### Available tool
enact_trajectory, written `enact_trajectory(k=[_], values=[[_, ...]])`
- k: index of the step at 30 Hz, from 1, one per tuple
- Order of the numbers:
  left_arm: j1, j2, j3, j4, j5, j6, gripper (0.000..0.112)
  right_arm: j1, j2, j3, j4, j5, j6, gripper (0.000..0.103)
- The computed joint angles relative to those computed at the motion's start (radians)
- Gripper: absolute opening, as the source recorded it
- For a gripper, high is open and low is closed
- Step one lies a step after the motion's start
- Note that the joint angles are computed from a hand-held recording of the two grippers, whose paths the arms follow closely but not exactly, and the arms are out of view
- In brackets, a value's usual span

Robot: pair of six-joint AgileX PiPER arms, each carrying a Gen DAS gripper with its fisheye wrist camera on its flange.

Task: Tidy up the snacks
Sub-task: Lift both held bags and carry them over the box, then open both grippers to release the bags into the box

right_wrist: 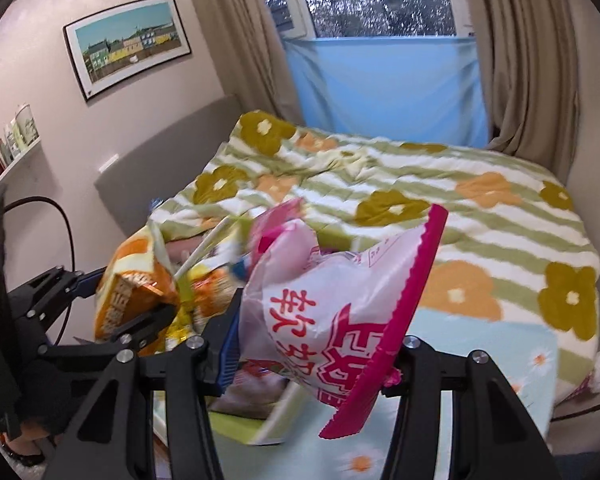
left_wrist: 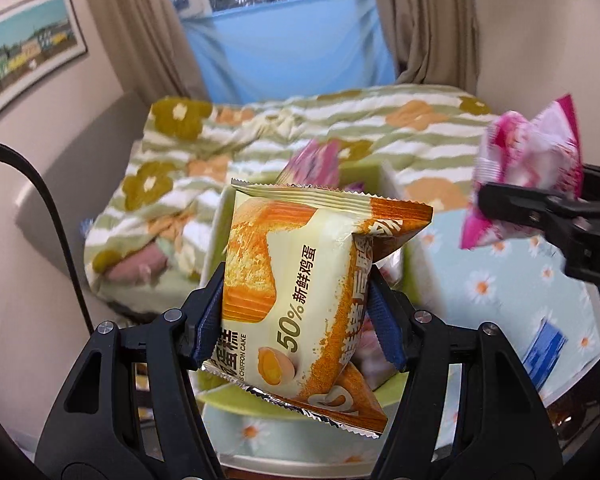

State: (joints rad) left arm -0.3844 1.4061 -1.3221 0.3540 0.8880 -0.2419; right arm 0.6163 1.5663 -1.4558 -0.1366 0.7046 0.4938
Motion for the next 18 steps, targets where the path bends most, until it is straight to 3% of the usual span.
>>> enact_trajectory(k=[5, 8, 9, 10, 12, 18], values=[[0.169, 0.040, 0.066, -0.182, -0.072, 0.207, 0.061, 0.107, 0.069, -0.008, -0.106, 0.019, 0.195, 0.048], [0.201, 0.069, 0.077, -0.227, -0.093, 0.248, 0.065, 0.130, 0.094, -0.006, -0.116, 0.033, 0.248, 0.048], [0.209, 0.075, 0.080, -0.242, -0.100, 0.259, 0.080, 0.134, 0.103, -0.008, -0.111, 0.037, 0.257, 0.048], [0.214, 0.073, 0.085, -0.239, -0.106, 0.259, 0.102, 0.134, 0.110, -0.010, -0.105, 0.042, 0.262, 0.048], [0.215, 0.046, 0.116, -0.214, -0.145, 0.242, 0.102, 0.128, 0.122, -0.013, -0.083, 0.056, 0.257, 0.050], [0.252, 0.005, 0.128, -0.245, -0.106, 0.277, 0.102, 0.110, 0.133, -0.017, -0.051, 0.066, 0.236, 0.050]])
